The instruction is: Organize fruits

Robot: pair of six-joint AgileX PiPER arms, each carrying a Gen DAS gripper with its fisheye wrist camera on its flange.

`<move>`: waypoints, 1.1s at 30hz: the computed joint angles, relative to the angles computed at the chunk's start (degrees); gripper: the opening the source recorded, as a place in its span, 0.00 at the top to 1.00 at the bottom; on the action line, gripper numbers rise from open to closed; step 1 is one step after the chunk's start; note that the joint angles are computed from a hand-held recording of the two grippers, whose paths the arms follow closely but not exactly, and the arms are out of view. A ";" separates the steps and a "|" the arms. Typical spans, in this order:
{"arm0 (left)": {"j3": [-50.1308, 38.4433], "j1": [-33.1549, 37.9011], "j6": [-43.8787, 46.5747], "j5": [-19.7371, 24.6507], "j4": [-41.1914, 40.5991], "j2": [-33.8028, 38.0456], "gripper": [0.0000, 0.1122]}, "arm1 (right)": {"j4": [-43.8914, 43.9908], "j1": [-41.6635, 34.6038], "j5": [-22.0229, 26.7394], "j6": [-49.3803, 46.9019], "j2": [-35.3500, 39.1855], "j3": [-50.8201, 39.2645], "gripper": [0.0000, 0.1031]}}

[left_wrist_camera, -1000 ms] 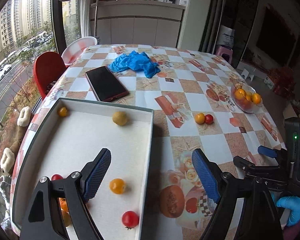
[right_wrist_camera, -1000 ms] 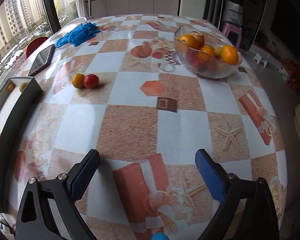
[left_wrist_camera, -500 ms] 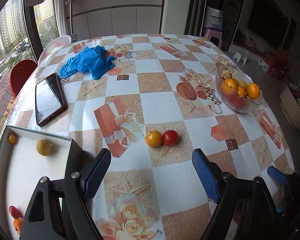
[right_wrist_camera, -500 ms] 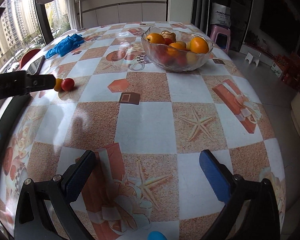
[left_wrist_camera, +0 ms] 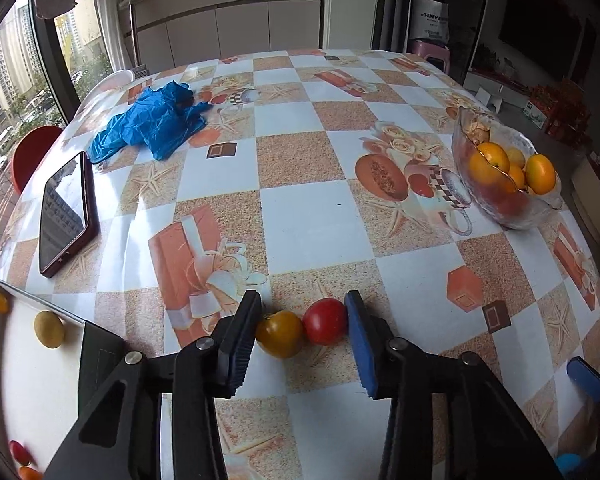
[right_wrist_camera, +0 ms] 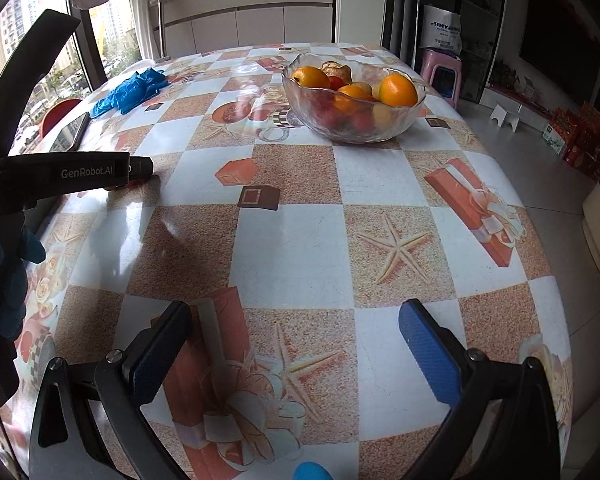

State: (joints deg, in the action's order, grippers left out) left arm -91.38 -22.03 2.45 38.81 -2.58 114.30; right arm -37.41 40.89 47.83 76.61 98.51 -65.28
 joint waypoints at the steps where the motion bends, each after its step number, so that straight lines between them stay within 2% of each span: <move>1: 0.66 0.05 0.40 -0.60 -0.40 -0.36 0.60 | 0.00 0.00 0.00 0.00 0.00 0.00 0.00; 5: 6.77 0.22 2.85 -3.77 -1.72 -4.16 0.60 | -0.01 -0.01 -0.05 0.03 -0.03 0.06 0.00; 11: 21.29 1.74 11.79 -8.37 -10.24 -14.56 0.60 | -0.16 0.69 0.23 0.35 -1.17 1.31 0.00; 17: 36.11 -1.05 17.25 -13.46 -13.17 -24.54 0.60 | -2.77 2.78 0.85 6.55 -5.82 7.36 0.00; 19: 38.90 -1.47 21.59 -14.24 -17.29 -26.55 0.60 | -3.16 3.06 1.27 8.11 -7.00 8.80 0.00; 22: 40.39 -2.24 22.00 -15.11 -16.63 -28.00 0.60 | -3.43 3.49 1.78 8.67 -7.55 9.53 0.00; 24: 41.22 -2.11 21.25 -15.74 -14.98 -29.30 0.54 | -3.67 3.93 2.37 9.17 -7.45 9.55 0.00; 26: 43.29 -1.14 18.39 -18.89 -12.25 -31.53 0.24 | -3.84 3.99 2.45 9.43 -7.42 9.60 0.00; 27: 44.54 0.05 19.87 -20.68 -13.87 -32.66 0.22 | -3.94 4.00 2.39 9.59 -7.38 9.60 0.00; 29: 44.17 2.88 25.75 -19.45 -19.56 -32.40 0.23 | -4.22 4.13 2.38 9.93 -7.32 9.74 0.00; 33: 42.51 4.26 20.80 -18.62 -15.09 -28.56 0.23 | -4.38 4.02 2.19 9.97 -7.47 9.95 0.00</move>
State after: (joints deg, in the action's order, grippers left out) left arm -48.87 -17.77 23.26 20.19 -17.67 85.74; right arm -41.78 44.91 50.02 86.58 91.04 -55.34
